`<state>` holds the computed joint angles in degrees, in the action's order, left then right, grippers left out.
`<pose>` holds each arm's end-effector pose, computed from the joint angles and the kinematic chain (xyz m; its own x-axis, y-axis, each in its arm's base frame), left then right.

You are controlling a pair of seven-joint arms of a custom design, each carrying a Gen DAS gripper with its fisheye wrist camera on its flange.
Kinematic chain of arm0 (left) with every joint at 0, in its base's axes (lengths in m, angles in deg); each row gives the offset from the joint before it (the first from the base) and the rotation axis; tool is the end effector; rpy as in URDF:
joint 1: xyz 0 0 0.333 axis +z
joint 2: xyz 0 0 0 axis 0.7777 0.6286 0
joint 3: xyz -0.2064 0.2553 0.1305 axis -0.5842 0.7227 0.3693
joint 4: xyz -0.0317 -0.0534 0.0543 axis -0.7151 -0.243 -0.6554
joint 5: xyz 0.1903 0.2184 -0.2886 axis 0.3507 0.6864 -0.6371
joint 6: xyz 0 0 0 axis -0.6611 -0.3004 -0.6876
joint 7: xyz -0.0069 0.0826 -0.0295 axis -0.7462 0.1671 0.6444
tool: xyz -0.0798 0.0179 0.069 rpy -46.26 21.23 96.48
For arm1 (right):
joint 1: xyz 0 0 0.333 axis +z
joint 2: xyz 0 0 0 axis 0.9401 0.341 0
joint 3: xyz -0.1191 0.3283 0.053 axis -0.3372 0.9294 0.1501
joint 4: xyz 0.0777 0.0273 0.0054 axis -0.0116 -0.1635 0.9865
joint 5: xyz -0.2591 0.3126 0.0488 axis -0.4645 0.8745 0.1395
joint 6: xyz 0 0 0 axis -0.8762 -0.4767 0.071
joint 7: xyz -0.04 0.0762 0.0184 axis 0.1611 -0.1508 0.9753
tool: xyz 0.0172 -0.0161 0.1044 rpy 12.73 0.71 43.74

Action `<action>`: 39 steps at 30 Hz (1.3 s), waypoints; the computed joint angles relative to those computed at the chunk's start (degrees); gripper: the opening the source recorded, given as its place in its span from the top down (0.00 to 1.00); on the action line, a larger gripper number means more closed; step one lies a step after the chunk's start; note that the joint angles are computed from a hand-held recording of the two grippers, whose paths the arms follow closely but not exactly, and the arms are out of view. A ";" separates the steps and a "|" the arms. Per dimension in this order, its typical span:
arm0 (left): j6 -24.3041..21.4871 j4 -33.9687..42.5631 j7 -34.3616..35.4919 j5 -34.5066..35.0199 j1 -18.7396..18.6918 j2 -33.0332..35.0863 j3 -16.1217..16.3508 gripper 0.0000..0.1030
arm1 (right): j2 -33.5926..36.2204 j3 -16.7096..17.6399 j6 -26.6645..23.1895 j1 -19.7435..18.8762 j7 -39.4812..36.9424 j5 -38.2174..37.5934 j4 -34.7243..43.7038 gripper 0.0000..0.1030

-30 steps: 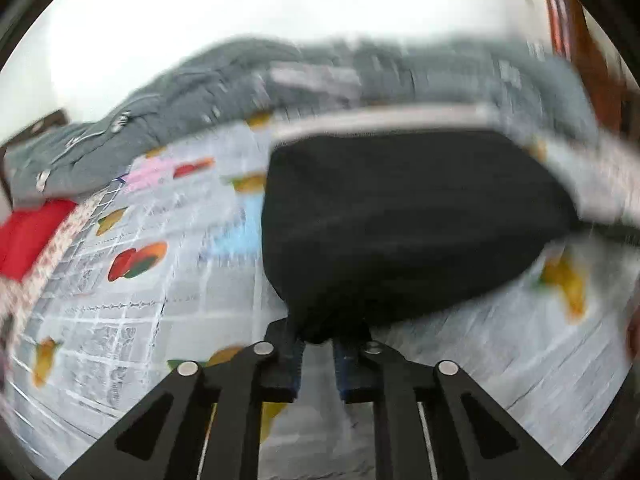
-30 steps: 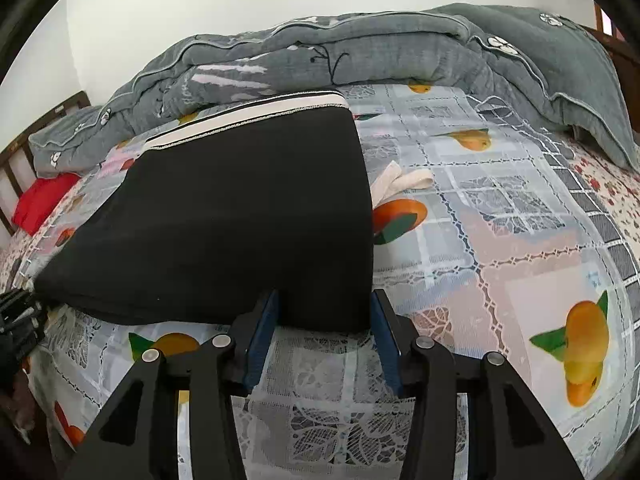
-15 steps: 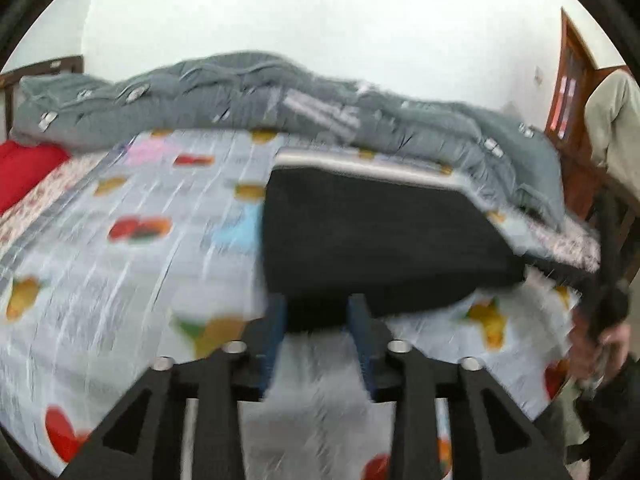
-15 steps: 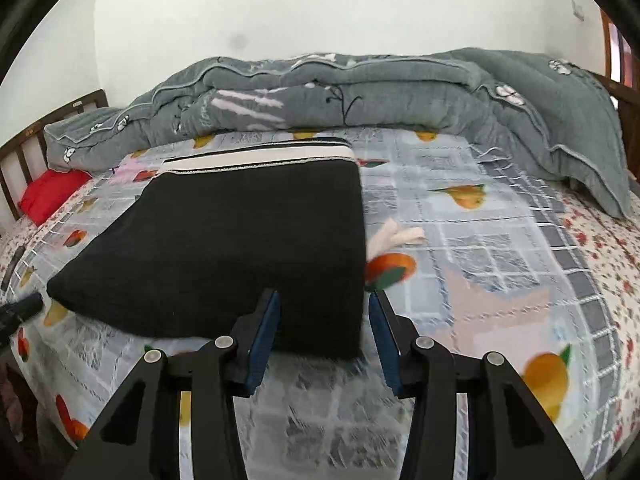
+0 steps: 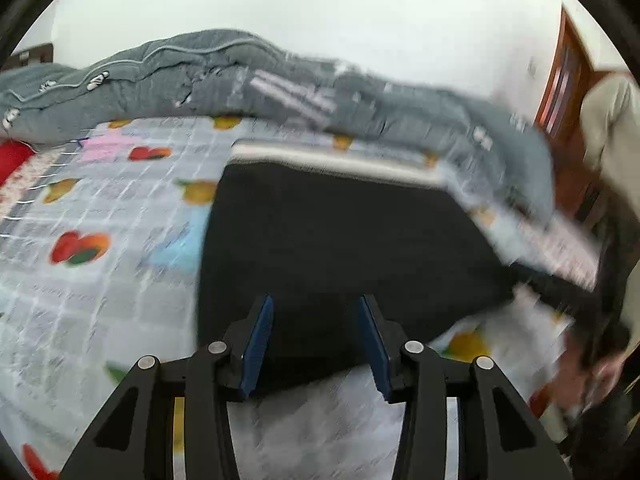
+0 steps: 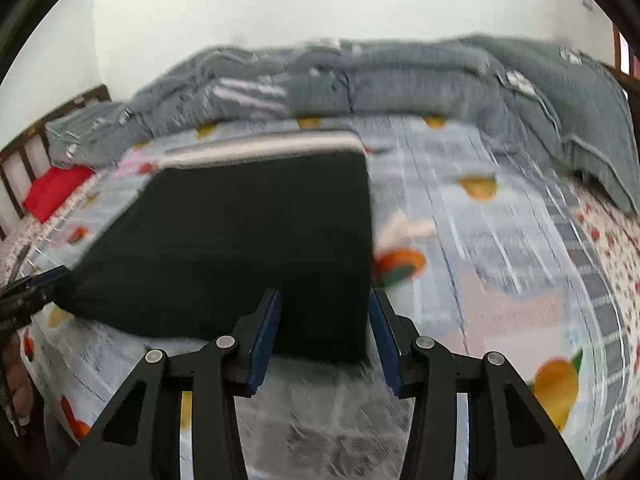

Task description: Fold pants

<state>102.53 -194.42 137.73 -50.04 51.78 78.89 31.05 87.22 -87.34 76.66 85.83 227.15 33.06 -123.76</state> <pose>0.6576 -0.1060 0.5100 -0.3975 -0.8757 0.2741 -0.6625 0.0672 -0.7461 0.5998 0.1965 0.4983 -0.0988 -0.9937 -0.0538 -0.6647 0.1062 -0.7395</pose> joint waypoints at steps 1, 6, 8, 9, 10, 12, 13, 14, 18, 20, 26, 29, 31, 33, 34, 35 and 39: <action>0.15 2.00 -2.48 2.74 -0.98 1.42 0.28 0.58 | 0.66 -0.04 0.64 0.06 0.00 -0.60 0.81 0.56; 2.87 3.20 -14.28 22.69 -5.60 5.76 2.31 0.57 | 5.18 -0.60 -3.19 2.26 -5.14 1.16 6.04 0.55; 7.92 -0.09 -8.25 18.78 -2.77 4.77 -1.85 0.57 | 5.07 -1.02 -2.47 2.58 -6.34 0.98 5.48 0.55; 7.51 -0.31 -7.53 17.44 -1.43 4.61 -3.13 0.57 | 4.88 -1.08 -1.41 2.31 -7.01 1.89 4.87 0.55; 6.30 -0.09 -5.63 13.84 0.78 4.57 -5.09 0.57 | 4.69 -1.14 -0.24 2.01 -7.57 2.98 4.25 0.55; 4.49 0.50 -5.02 11.88 1.66 4.62 -5.38 0.57 | 4.46 -1.36 1.59 1.68 -8.21 5.06 3.38 0.55; 4.08 0.63 -5.77 11.94 1.46 4.61 -4.85 0.57 | 4.48 -1.71 1.56 2.02 -7.86 4.84 3.41 0.55; 4.06 0.71 -6.68 12.63 0.99 4.70 -4.24 0.57 | 4.49 -2.22 1.01 2.69 -6.83 3.57 3.57 0.55; 5.27 -0.32 -8.72 14.58 0.24 4.34 -3.34 0.57 | 4.19 -2.50 -0.16 3.44 -4.89 1.10 3.35 0.55; 5.32 -0.72 -9.36 14.83 0.30 4.11 -3.26 0.57 | 3.75 -2.11 0.07 2.97 -5.28 2.04 2.69 0.55; 2.14 -2.06 -18.32 20.94 -1.27 1.73 -0.34 0.57 | 1.69 -0.70 -2.37 2.05 -6.51 7.24 0.86 0.55; 2.00 -4.78 -22.39 24.84 -2.32 -1.69 1.18 0.57 | -0.86 -0.22 -4.45 2.18 -3.25 5.04 -0.54 0.56; 2.95 -6.99 -23.96 26.67 -2.91 -4.29 1.74 0.57 | -3.29 0.67 -5.51 1.87 -0.74 2.74 -1.79 0.56; 2.92 -9.40 -21.90 23.54 -2.91 -7.93 1.69 0.56 | -5.77 2.02 -7.93 1.44 2.00 -0.19 -2.55 0.56; 2.92 -10.08 -21.40 22.64 -3.32 -9.03 2.10 0.56 | -7.17 2.86 -9.18 1.16 2.88 -1.31 -2.95 0.56; 3.07 -11.29 -20.69 21.36 -3.79 -10.87 2.51 0.56 | -8.39 3.68 -10.18 0.82 3.05 -1.67 -3.30 0.55; 3.92 -15.01 -20.19 20.70 -6.51 -16.65 4.78 0.49 | -13.34 6.68 -13.76 -0.36 2.61 -0.04 -4.78 0.48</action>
